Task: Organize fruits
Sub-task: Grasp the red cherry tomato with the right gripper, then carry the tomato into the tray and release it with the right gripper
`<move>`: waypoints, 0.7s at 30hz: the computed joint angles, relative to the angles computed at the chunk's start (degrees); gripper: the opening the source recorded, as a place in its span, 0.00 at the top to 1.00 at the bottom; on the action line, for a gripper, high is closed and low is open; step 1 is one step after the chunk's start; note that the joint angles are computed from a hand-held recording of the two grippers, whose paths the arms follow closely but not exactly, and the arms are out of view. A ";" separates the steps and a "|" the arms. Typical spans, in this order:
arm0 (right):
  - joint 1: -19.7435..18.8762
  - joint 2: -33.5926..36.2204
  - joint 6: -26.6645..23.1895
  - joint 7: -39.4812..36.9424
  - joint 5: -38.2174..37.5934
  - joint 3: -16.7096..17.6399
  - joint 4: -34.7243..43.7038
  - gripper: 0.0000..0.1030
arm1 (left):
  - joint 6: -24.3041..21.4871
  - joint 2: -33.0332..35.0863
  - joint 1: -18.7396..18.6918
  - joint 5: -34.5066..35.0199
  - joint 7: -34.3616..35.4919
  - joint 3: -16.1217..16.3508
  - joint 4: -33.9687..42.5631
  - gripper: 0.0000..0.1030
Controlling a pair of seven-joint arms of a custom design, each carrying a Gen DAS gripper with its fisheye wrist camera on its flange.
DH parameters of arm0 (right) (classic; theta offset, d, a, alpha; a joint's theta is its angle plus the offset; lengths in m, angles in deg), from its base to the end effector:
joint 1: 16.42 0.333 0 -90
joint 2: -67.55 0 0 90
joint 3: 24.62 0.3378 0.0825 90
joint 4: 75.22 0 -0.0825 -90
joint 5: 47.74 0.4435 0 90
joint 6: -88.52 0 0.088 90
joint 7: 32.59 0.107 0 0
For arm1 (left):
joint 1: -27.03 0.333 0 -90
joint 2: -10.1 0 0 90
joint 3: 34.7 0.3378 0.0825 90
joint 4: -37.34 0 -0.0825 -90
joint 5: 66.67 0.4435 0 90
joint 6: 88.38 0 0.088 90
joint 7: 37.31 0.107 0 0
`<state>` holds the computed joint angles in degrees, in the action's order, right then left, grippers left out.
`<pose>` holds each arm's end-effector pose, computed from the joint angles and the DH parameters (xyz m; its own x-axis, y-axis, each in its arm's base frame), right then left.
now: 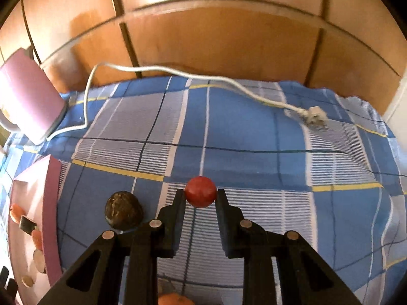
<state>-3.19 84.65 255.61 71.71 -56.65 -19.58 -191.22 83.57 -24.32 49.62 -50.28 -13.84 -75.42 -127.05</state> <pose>0.6538 0.2227 0.3497 0.2125 -0.9758 -0.0522 -0.8155 -0.1477 -0.5595 0.3950 -0.1207 0.3542 0.4604 -0.8734 0.1590 -0.6171 -0.4436 -0.6499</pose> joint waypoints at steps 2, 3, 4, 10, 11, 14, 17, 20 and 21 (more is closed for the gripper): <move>-0.70 -1.47 2.06 -0.49 1.17 0.78 -1.65 0.77 | -0.22 -0.84 -0.36 0.05 -0.15 -0.11 -0.36 0.06; -1.56 -2.35 3.15 -1.70 2.48 1.83 -2.73 0.77 | -0.36 -1.14 -0.59 0.04 -0.16 -0.08 -0.52 0.05; -2.95 -3.29 4.31 -4.00 4.64 3.64 -3.93 0.77 | -0.47 -1.32 -0.75 0.00 -0.19 -0.02 -0.62 0.04; -9.38 -7.30 7.65 -20.90 20.39 14.08 -9.49 0.77 | -0.85 -3.18 -2.08 -0.44 -0.31 0.52 -1.65 0.02; -10.82 -7.96 7.62 -24.97 24.55 16.42 -10.13 0.77 | -0.83 -3.36 -2.20 -0.50 -0.29 0.62 -1.79 0.02; -13.71 -9.77 6.80 -36.93 36.57 21.94 -11.42 0.77 | -0.88 -3.80 -2.87 -0.94 -0.24 1.07 -2.18 0.02; -14.31 -11.22 4.37 -46.75 46.69 24.59 -12.07 0.77 | -1.10 -4.79 -2.89 -1.16 -0.74 0.56 -2.47 0.00; -12.94 -12.31 1.34 -52.95 52.86 24.84 -12.66 0.77 | -1.36 -6.10 -3.01 -1.39 -1.53 0.23 -2.94 0.00; -12.28 -12.58 0.10 -54.85 54.50 24.78 -12.78 0.77 | -1.53 -6.80 -2.84 -1.40 -1.99 -0.17 -3.12 0.00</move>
